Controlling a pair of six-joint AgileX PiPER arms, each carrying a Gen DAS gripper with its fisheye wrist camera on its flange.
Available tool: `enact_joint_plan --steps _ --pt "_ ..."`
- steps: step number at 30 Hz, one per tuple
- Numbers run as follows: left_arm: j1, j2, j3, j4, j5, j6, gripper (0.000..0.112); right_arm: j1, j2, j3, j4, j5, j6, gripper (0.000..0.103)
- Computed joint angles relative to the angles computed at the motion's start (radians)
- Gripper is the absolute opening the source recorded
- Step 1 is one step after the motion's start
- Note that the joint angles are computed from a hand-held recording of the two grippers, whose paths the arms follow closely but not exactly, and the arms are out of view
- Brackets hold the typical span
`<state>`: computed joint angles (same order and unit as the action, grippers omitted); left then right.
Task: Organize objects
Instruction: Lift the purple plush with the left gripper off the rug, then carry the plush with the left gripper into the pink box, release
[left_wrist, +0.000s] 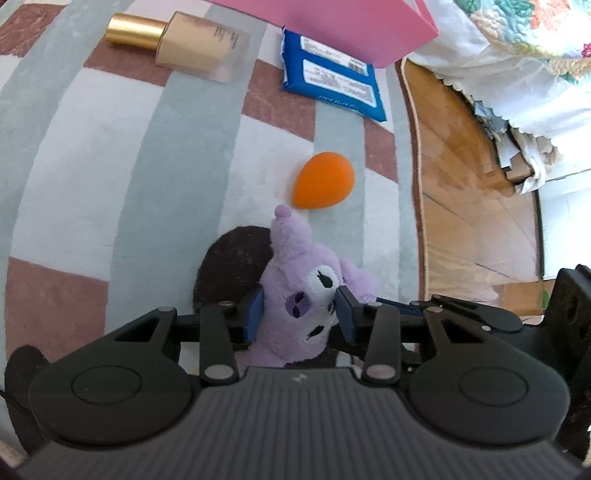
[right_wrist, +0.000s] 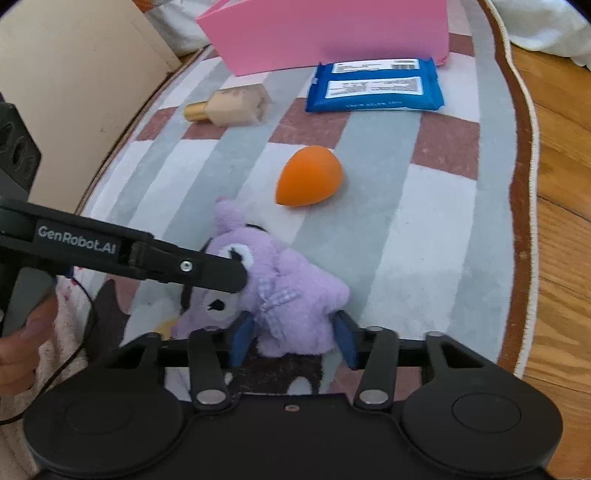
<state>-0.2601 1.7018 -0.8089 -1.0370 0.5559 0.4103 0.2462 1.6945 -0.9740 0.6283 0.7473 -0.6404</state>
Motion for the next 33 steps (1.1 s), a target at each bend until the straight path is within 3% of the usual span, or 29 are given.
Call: enact_joint_plan --steps 7,13,18,25,33 --pt "0.029 -0.130 -0.004 0.018 0.030 -0.023 0.038 0.011 -0.049 -0.064 -0.027 0.099 -0.006 0.049" --pt "-0.022 -0.223 -0.092 0.298 0.038 -0.260 0.038 0.022 -0.119 -0.102 -0.039 0.116 -0.025 0.049" --pt "-0.013 -0.251 -0.230 0.463 0.127 -0.363 0.038 0.042 -0.151 -0.169 -0.076 0.132 -0.004 0.045" --pt "0.045 -0.154 -0.527 0.584 0.289 -0.403 0.039 0.070 -0.088 -0.392 -0.126 0.190 0.016 0.045" --pt "0.058 0.122 -1.024 0.789 0.430 -0.490 0.039 0.077 0.173 -0.812 -0.152 0.234 0.100 0.045"
